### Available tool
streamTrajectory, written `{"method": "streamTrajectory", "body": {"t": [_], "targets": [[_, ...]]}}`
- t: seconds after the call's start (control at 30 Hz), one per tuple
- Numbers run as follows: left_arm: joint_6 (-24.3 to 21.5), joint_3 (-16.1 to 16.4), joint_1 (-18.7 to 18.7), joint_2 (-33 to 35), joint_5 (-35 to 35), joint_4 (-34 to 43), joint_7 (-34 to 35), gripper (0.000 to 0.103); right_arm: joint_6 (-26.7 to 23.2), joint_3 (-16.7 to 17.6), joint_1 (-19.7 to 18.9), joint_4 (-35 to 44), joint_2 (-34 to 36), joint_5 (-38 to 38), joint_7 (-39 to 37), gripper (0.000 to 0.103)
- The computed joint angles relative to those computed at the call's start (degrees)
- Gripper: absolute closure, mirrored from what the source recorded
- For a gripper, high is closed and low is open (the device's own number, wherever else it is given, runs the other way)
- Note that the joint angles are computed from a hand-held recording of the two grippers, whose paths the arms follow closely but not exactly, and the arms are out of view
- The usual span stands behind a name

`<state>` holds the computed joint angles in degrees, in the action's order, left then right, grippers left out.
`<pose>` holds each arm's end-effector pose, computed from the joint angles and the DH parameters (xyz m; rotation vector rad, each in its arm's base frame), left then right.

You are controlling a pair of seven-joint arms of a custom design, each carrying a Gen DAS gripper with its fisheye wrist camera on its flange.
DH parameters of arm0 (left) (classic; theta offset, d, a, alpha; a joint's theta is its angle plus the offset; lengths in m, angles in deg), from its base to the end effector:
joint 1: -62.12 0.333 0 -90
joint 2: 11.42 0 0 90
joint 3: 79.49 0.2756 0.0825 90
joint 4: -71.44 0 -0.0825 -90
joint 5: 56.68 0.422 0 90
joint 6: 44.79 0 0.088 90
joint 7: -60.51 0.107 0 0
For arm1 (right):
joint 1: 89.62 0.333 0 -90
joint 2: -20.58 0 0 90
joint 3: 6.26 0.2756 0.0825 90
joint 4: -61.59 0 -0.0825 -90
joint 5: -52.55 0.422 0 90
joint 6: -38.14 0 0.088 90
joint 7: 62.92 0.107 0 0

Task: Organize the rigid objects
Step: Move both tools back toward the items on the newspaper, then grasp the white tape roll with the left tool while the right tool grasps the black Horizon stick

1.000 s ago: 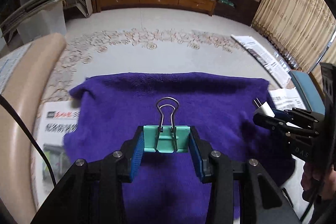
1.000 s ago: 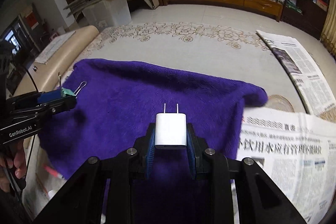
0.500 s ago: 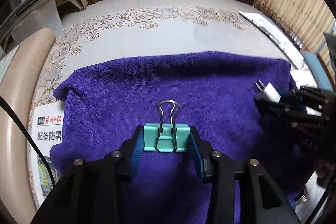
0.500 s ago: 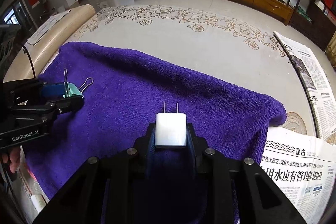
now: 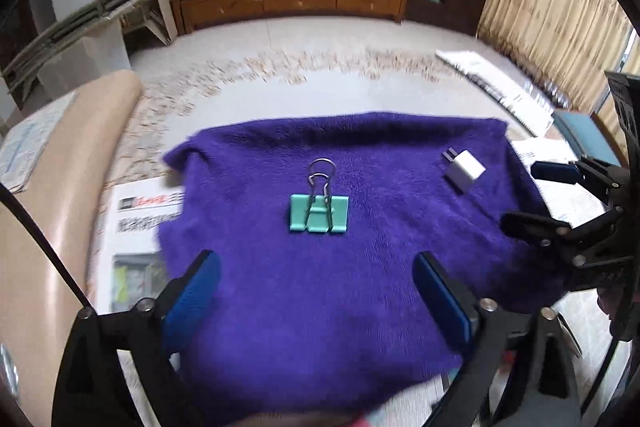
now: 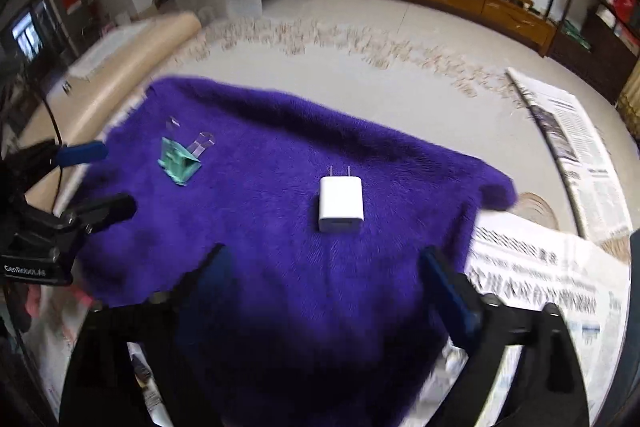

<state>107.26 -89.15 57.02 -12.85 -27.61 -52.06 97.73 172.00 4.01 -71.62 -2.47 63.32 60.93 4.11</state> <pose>0.5814 -0.1673 0.4045 -2.1024 1.5924 -0.5851 0.7254 0.3425 0.3877 -2.3988 1.0557 -0.2010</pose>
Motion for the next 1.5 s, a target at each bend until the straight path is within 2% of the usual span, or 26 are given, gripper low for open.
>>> {"method": "streamTrajectory", "body": {"t": [0.07,0.17,0.23,0.3,0.4,0.5,0.7,0.83,0.97,1.07,1.1,1.2,1.27,1.33,1.37,1.5], "targets": [[1.28,-0.17,-0.04,-3.75,-1.44,-3.75,-0.54,0.002,2.21,0.73,-1.56,-7.93,-5.85,1.79,-0.42,0.006],[4.64,-0.72,0.02,-9.77,-8.68,-10.38,2.35,0.001,5.97,1.08,-3.29,-18.95,-13.93,4.1,-0.74,0.0],[5.99,-1.72,0.16,-13.38,-12.38,-14.37,2.38,0.001,7.42,1.72,-4.97,-25.46,-18.76,7.28,-1.96,0.0],[6.39,-4.16,1.26,-16.89,-13.24,-17.98,-0.01,0.001,7.27,1.35,-5.56,-30.24,-22.45,9.27,-2.16,0.0],[4.72,-9.14,3.21,-20.31,-11.57,-21.18,-4.57,0.001,10.39,-0.38,-5.02,-39.52,-29.06,9.35,-0.74,0.0],[4.44,-12.83,3.92,-20.64,-8.47,-22.09,-6.66,0.001,13.72,-2.1,-3.95,-47.27,-34.21,7.46,1.38,0.0],[0.38,-15.5,2.84,-16.67,-0.97,-19.36,-7.93,0.001,17.19,-3.93,-3.47,-55.75,-38.54,8.54,-0.86,0.0],[1.44,-13.68,0.91,-15.3,0.81,-19.53,-9.71,0.001,20.19,-4.41,-3.1,-58.48,-39.7,9.88,-2.94,0.0],[2.51,-12.52,0.3,-15.07,2.33,-20.2,-11.61,0.002,20.25,-4.84,-3.2,-59.19,-40.11,12.99,-4.42,0.0],[2.82,-12.07,0.27,-14.74,3.05,-20.31,-12.36,0.011,19.03,-5.14,-3.44,-59.08,-40.11,15.7,-5.91,0.0],[3.54,-11.43,0.01,-14.32,2.32,-20.25,-11.79,0.017,19.14,-5.27,-3.45,-59.14,-40.03,15.38,-5.61,0.0],[4.38,-10.36,-0.68,-12.49,0.42,-19.25,-9.84,0.024,19.49,-5.46,-3.53,-59.18,-39.65,14.43,-4.38,0.0],[4.0,-10.83,-0.41,-11.76,2.02,-18.43,-10.44,0.031,18.75,-5.46,-3.74,-58.78,-39.26,14.55,-4.13,0.0],[2.97,-11.15,-0.41,-11.37,3.94,-17.79,-11.28,0.042,18.37,-5.46,-3.89,-58.98,-39.35,14.07,-4.19,0.0],[2.2,-11.29,-0.44,-11.33,5.0,-17.59,-11.92,0.044,18.7,-5.49,-3.87,-59.3,-39.46,13.3,-3.85,0.0],[3.68,-10.27,-1.17,-12.37,5.64,-18.74,-12.41,0.074,17.85,-5.58,-4.21,-59.5,-39.57,13.56,-4.8,0.0]]}}
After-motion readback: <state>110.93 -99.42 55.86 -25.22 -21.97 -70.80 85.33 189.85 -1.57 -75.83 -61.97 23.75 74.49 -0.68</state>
